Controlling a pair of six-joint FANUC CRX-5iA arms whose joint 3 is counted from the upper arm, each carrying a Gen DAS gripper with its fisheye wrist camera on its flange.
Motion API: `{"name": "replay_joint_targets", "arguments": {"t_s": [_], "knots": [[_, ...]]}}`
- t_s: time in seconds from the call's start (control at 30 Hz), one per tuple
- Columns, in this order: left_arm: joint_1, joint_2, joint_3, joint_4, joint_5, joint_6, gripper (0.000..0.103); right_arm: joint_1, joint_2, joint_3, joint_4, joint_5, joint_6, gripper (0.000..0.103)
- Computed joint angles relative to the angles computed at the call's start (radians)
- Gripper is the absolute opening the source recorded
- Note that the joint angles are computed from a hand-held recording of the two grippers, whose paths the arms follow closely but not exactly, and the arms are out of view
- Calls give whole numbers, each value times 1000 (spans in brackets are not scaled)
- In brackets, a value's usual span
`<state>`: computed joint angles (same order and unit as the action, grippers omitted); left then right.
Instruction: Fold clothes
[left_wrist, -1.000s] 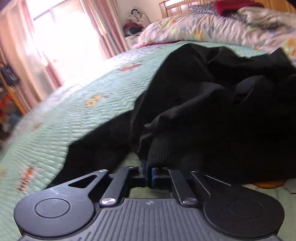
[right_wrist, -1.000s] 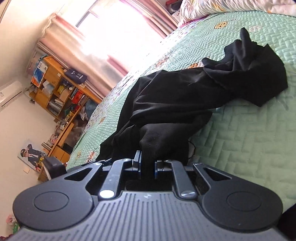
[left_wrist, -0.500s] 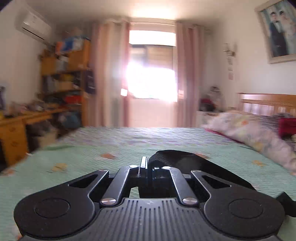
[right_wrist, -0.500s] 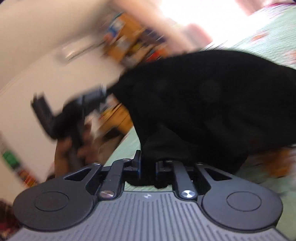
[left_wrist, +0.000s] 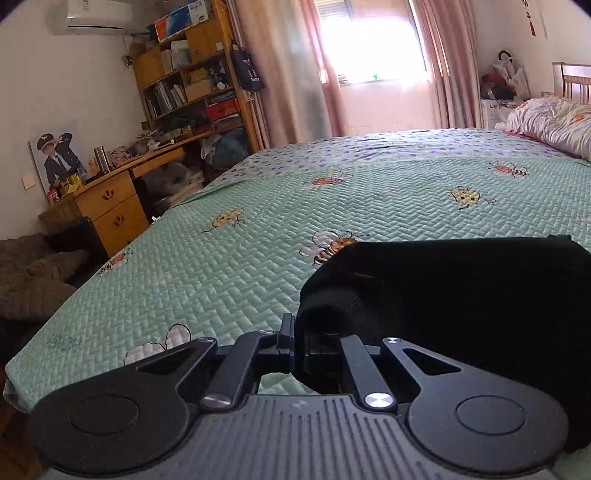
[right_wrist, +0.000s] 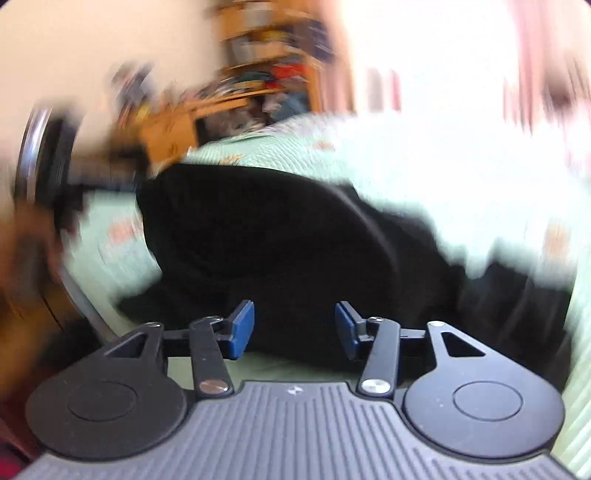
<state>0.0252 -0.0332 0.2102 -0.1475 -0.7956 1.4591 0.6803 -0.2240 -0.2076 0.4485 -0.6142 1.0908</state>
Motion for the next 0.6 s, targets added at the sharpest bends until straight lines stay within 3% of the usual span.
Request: {"name": "replay_joint_targets", "arguments": {"t_s": [0.1,0.23,0.33,0.37,0.4,0.47,0.57,0.6], "knots": [[15,28,35,26,-78,-25,5,48,30,-71,196,44,241,67],[46,45,47,84,-144,-68,5,79,128,19,74,-9,608,67],[75,48,48,142,-192,-102,5,83,195,82,37,-16,722,65],[83,51,52,152,-208,-105,6,85,217,116,11,-33,746,62],[91,54,58,163,-225,-108,6,90,239,148,-7,-49,743,41],[105,60,65,183,-241,-112,9,95,244,167,-26,-60,685,9],[96,72,102,155,-245,-102,23,61,250,149,77,56,464,8],[82,82,128,119,-255,-82,38,41,242,155,78,87,372,5]]}}
